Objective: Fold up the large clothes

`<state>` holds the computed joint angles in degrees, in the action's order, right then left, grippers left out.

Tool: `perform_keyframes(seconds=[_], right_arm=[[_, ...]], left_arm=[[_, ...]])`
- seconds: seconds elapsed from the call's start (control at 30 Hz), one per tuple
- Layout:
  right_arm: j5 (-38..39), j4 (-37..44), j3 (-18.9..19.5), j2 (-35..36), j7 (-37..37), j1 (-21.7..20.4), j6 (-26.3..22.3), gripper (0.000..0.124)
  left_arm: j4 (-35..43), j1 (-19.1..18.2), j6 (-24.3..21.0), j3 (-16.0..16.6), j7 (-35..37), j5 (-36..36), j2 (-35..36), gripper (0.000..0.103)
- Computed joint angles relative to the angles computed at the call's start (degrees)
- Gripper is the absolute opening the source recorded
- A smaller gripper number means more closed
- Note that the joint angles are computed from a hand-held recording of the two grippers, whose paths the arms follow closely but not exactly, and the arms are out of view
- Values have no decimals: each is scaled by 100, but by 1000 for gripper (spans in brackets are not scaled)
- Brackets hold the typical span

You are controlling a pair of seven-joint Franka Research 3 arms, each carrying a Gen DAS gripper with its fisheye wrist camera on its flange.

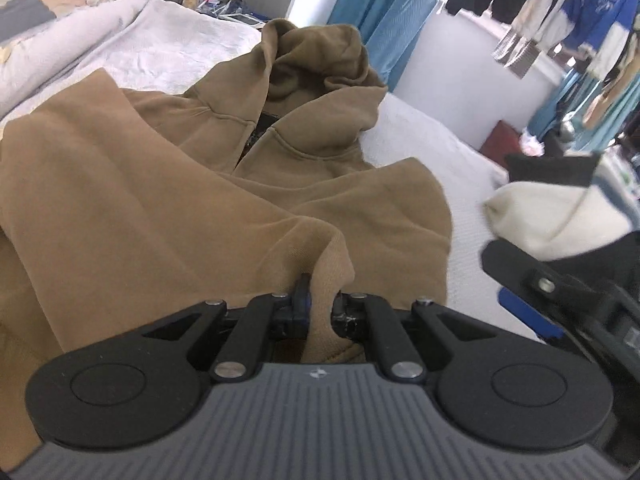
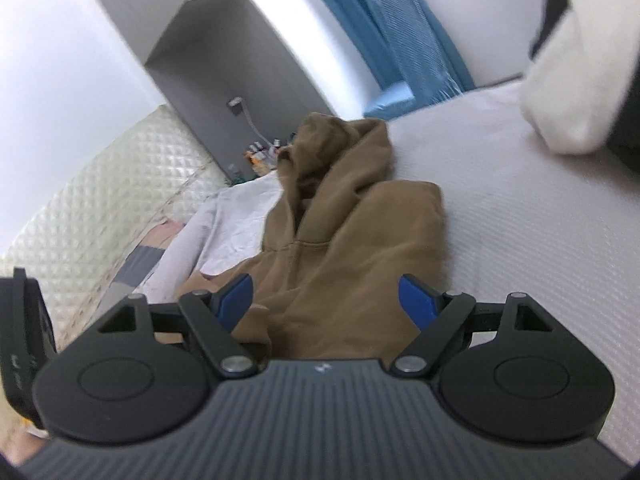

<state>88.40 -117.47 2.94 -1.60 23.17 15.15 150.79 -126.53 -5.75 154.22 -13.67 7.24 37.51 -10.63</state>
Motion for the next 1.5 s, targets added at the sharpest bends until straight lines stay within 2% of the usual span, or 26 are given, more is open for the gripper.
perform_keyframes(seconds=[0.07,0.2,0.27,0.3,0.33,0.37,0.4,0.43,0.5,0.6,0.67,0.73,0.9,1.0,1.07,1.13,1.17,1.2,1.23,1.33,1.47,1.5], right_arm=[[317,-51,64,-97,-447,73,203,83],[701,-168,90,-320,-942,188,219,83],[737,-239,93,-445,-1033,250,144,83],[775,-264,104,-490,-1081,288,153,82],[722,-271,120,-512,-1028,325,187,82],[531,-269,132,-515,-819,357,179,82],[304,-255,118,-497,-554,374,49,83],[166,-270,87,-506,-383,380,-107,82],[-41,-252,73,-474,-103,402,-240,82],[-292,-179,81,-373,243,431,-352,82],[-487,-186,102,-346,454,447,-380,82],[-898,-170,150,-285,765,470,-377,81],[-2635,-263,407,-101,1841,657,869,81],[-3529,-172,368,98,2622,640,655,80],[-3933,-167,370,143,2843,636,533,70],[-3934,-188,360,109,2803,623,339,50],[-3866,-171,342,90,2770,607,156,30],[-3829,-213,342,43,2763,607,170,25],[-3677,-248,344,7,2600,620,224,22],[-2986,-312,341,-123,1785,700,546,19],[-1413,-171,326,-186,-148,902,1313,18],[-1231,-86,345,-140,-409,928,1467,18]], left_arm=[[-359,-51,238,97,142,-215,-312,10],[-1150,-16,898,233,368,-677,-925,13],[-1450,131,1253,173,358,-743,-1125,20],[-1596,246,1496,117,323,-725,-1201,26],[-1763,429,1823,18,230,-658,-1290,37],[-1932,772,2228,-201,57,-499,-1389,41],[-2063,1161,2565,-483,-90,-376,-1489,41],[-2160,1376,2819,-612,-98,-359,-1529,42],[-2340,1500,3147,-618,21,-441,-1590,46],[-2617,1858,3390,-800,144,-603,-1811,46],[-2769,1737,3184,-583,340,-701,-1973,46],[-2849,1881,2843,-636,523,-765,-2190,46],[-2985,2253,2266,-737,842,-822,-2465,47],[-3019,2396,2263,-754,844,-785,-2388,47],[-2967,2714,2370,-990,779,-665,-2295,47],[-2793,3177,2225,-1429,654,-465,-2217,47],[-2696,3393,2145,-1640,532,-334,-2168,47],[-2617,3637,2101,-1865,371,-159,-2158,47],[-2552,3847,2097,-2046,212,-1,-2150,47],[-2495,4139,2117,-2265,-229,296,-2274,47],[-2531,4539,2282,-2557,-720,715,-2644,47],[-2522,4579,2308,-2589,-772,765,-2648,47]])
